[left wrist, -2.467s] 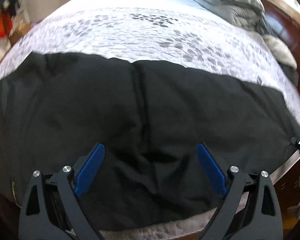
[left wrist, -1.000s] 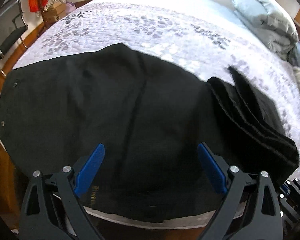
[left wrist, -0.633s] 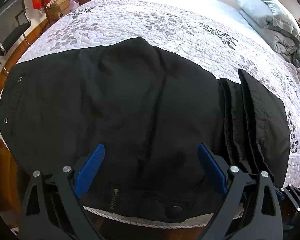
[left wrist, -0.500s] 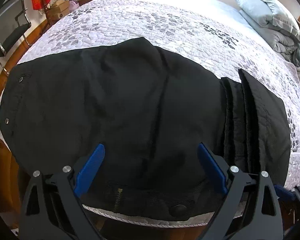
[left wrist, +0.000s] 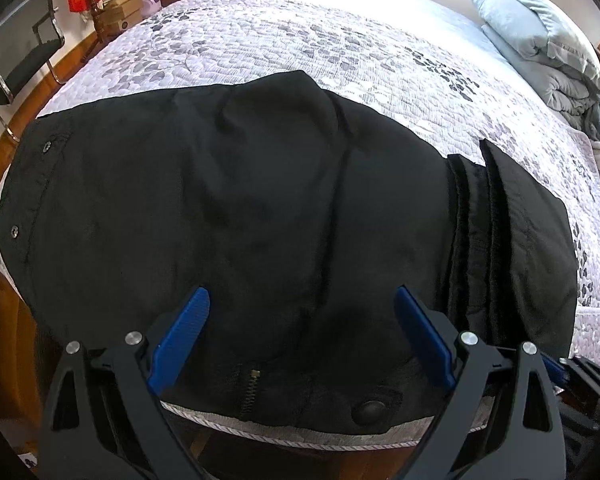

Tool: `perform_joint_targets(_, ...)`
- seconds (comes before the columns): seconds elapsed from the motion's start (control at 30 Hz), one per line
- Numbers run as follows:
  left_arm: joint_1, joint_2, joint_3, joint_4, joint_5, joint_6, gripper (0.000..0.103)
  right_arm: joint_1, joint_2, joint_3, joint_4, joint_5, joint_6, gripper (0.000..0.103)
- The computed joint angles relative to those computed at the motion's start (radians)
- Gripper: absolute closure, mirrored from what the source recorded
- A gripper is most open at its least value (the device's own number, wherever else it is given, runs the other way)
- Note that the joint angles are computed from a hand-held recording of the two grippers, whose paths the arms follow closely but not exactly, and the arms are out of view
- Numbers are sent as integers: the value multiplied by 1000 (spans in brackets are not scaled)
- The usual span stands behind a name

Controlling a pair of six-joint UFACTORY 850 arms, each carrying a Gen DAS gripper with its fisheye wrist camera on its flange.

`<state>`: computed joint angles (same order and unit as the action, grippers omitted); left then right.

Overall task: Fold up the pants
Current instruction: 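Press the folded pants flat with the right gripper near the left tool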

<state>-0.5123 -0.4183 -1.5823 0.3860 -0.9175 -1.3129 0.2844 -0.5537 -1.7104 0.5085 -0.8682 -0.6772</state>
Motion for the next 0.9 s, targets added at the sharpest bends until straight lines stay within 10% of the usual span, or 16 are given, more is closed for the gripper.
perform_joint_targets(0.23,8,6,15,-9,16,-5,9,30,-5,-25,-50,-71,-49,87)
perform_joint_targets(0.4,11,12,26,-12,15,-1,9,20,-45,-30,-5,-117,-4,60)
perform_joint_targets(0.6,14,18,34,-13,22,-11,9,-18,-20,-56,101,-166,-38,60)
perform_joint_targets(0.9,4,22,32,-3,11,8,9,11,-71,-171,-134,-72,180,60)
